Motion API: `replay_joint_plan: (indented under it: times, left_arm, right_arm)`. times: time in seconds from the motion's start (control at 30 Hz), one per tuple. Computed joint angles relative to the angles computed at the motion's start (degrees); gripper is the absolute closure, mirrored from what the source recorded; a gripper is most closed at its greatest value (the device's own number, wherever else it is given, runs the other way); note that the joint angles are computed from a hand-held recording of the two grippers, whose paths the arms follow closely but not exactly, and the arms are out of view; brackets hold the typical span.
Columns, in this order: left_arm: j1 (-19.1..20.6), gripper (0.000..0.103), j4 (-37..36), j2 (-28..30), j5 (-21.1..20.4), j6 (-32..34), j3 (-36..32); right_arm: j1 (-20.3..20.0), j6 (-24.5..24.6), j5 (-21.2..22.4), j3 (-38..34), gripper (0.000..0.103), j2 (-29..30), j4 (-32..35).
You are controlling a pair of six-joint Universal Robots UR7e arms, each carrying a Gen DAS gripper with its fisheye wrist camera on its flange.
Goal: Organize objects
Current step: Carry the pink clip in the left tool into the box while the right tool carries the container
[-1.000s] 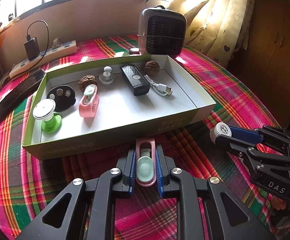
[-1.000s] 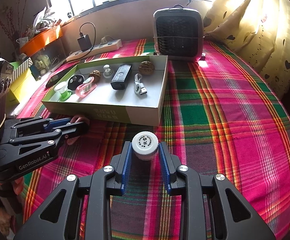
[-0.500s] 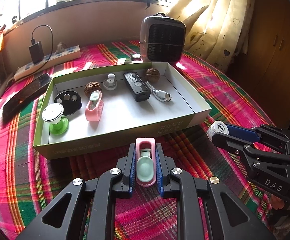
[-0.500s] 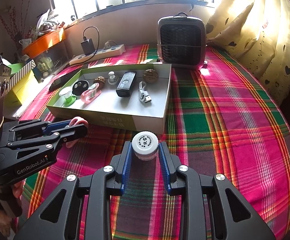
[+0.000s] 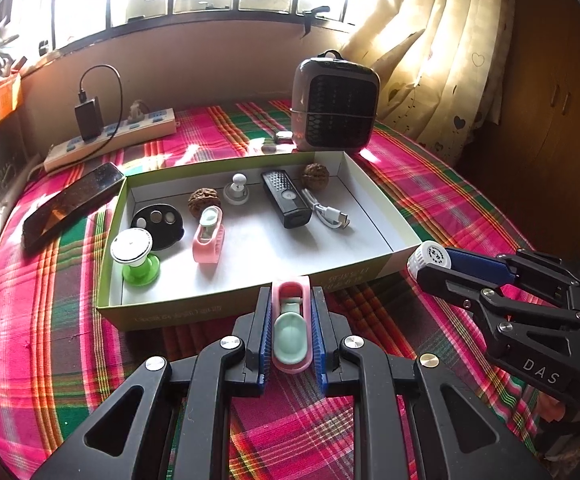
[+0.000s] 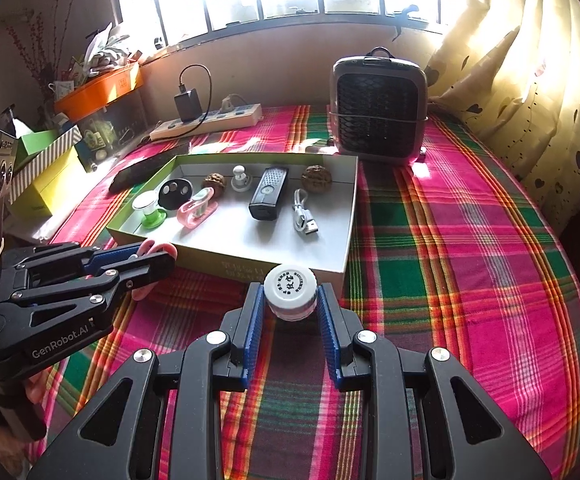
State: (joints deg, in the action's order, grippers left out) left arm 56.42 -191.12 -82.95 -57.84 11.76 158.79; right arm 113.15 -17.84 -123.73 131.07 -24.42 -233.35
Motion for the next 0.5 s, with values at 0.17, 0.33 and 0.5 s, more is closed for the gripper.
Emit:
replay_joint_plan:
  times: [0.17, 0.33, 0.5]
  left_arm:
    - [0.8, 0.087, 0.6, 0.1, -0.9, 0.1, -1.6]
    - [2.4, 0.087, 1.2, 1.1, -2.0, 0.9, -3.9]
    - [4.4, 0.087, 2.2, 3.2, -3.0, 1.5, -6.7]
  right_arm:
    - [0.2, -0.7, 0.3, -1.7, 0.074, -0.5, 1.8]
    - [-0.2, -1.4, 0.7, -3.4, 0.074, -1.0, 4.5]
    - [-1.0, -1.7, 1.3, -5.2, 0.074, -1.6, 7.7]
